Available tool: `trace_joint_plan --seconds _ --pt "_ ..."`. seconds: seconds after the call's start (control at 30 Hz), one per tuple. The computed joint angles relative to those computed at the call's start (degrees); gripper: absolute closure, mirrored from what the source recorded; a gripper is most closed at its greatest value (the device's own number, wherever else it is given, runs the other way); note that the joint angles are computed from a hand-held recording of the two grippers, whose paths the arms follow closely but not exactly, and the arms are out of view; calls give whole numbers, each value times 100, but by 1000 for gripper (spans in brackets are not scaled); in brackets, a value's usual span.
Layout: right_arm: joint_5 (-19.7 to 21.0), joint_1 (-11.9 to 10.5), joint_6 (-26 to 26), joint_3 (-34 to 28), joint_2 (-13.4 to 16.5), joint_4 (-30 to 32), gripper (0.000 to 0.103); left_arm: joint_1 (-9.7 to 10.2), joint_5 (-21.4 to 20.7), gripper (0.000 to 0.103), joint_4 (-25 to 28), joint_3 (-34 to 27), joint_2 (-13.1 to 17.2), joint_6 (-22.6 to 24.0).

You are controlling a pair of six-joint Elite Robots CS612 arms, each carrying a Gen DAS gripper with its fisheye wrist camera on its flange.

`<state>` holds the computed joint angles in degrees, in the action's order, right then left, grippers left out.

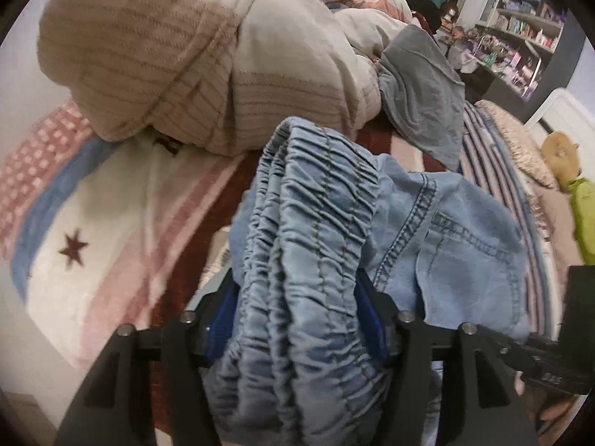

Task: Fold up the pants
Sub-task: 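Grasp the folded bundle with the left tool and lift it off the blanket, then place the folded pants on the bed corner and open the left tool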

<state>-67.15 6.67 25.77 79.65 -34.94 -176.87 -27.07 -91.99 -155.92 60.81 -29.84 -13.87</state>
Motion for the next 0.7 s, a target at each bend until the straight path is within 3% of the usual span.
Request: trace_joint_plan --seconds 0.27,0.33,0.43,0.6,0.7 --pt "-678 112 -373 211 -189 19 60 -175 689 45 -515 467 -233 79" --pt "-877 136 -490 305 -265 -18 53 -211 808 35 -726 641 -313 41" --pt "-1099 138 -648 595 -431 -229 45 -295 1074 27 -1288 992 -476 53" --pt "-1518 87 -880 1356 -774 -1027 28 -530 1443 22 -2420 1606 -741 313" --pt "-1857 26 -933 1914 -1023 -1500 26 -723 1525 18 -3037 1918 -874 530"
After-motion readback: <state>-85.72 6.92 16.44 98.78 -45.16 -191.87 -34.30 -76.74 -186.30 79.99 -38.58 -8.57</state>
